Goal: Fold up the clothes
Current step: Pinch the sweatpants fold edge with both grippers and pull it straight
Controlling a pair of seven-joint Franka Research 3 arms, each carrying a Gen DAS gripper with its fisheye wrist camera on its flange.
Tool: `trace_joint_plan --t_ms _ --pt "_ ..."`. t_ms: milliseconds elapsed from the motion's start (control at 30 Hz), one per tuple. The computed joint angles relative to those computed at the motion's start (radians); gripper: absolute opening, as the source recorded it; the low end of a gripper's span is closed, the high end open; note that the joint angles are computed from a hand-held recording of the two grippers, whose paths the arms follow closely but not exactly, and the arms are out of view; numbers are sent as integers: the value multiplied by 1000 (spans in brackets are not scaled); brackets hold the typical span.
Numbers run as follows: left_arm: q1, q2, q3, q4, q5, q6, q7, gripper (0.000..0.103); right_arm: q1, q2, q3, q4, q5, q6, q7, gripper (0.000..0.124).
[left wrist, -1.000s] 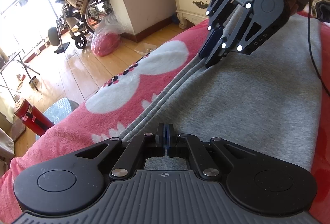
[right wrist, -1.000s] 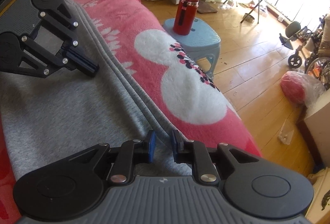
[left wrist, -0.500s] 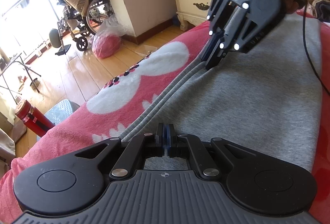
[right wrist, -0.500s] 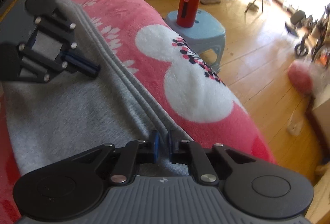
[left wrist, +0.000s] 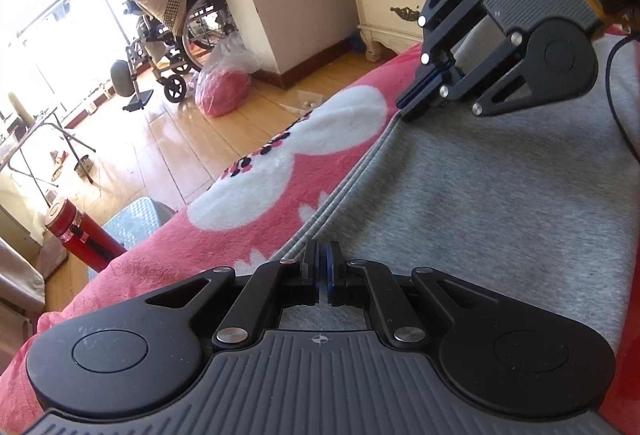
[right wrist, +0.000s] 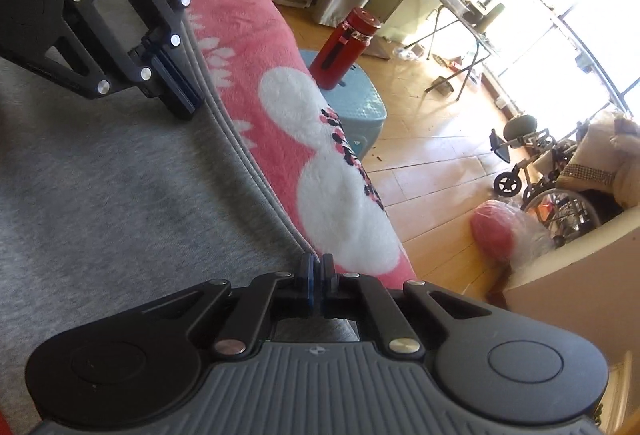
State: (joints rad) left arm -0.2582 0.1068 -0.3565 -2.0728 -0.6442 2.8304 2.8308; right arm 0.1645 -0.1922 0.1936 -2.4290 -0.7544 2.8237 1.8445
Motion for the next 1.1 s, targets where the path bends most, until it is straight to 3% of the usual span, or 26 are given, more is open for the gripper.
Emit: trace_joint_plan --t_ms 100,200,333,367,500,600,700,800,900,1000,1100 --pt "0 4 -4 -4 -5 15 5 3 -27 29 27 12 -121 -1 132 2" --pt "2 2 -7 -11 -12 26 5 3 -33 32 43 20 -309 -22 360 3" --pt "1 -1 -5 -12 2 24 0 3 -39 -72 22 -28 -418 4 590 9" --pt "1 0 -5 -12 3 23 -4 3 -38 -111 4 -52 -385 12 589 13" --pt "-1 -1 -5 -15 11 31 -16 3 -13 -241 -88 -152 -92 -55 413 14" --pt "0 -3 -6 -18 12 32 -11 3 0 -315 -147 -230 96 -93 365 14" --pt "-3 -4 -4 -19 20 33 -26 3 -76 -349 -88 -271 116 -110 412 14" --pt "-3 -4 -4 -20 24 34 -29 3 -116 -367 -66 -276 113 -91 325 14" --pt "-3 -4 -5 -21 27 36 -31 3 -112 -367 -71 -276 112 -73 148 40" --pt "-3 -2 -6 -20 29 36 -29 3 -177 -323 -1 -250 68 -81 79 40" --pt "-2 -4 -8 -23 28 40 -25 3 -203 -276 24 -236 84 -75 21 36"
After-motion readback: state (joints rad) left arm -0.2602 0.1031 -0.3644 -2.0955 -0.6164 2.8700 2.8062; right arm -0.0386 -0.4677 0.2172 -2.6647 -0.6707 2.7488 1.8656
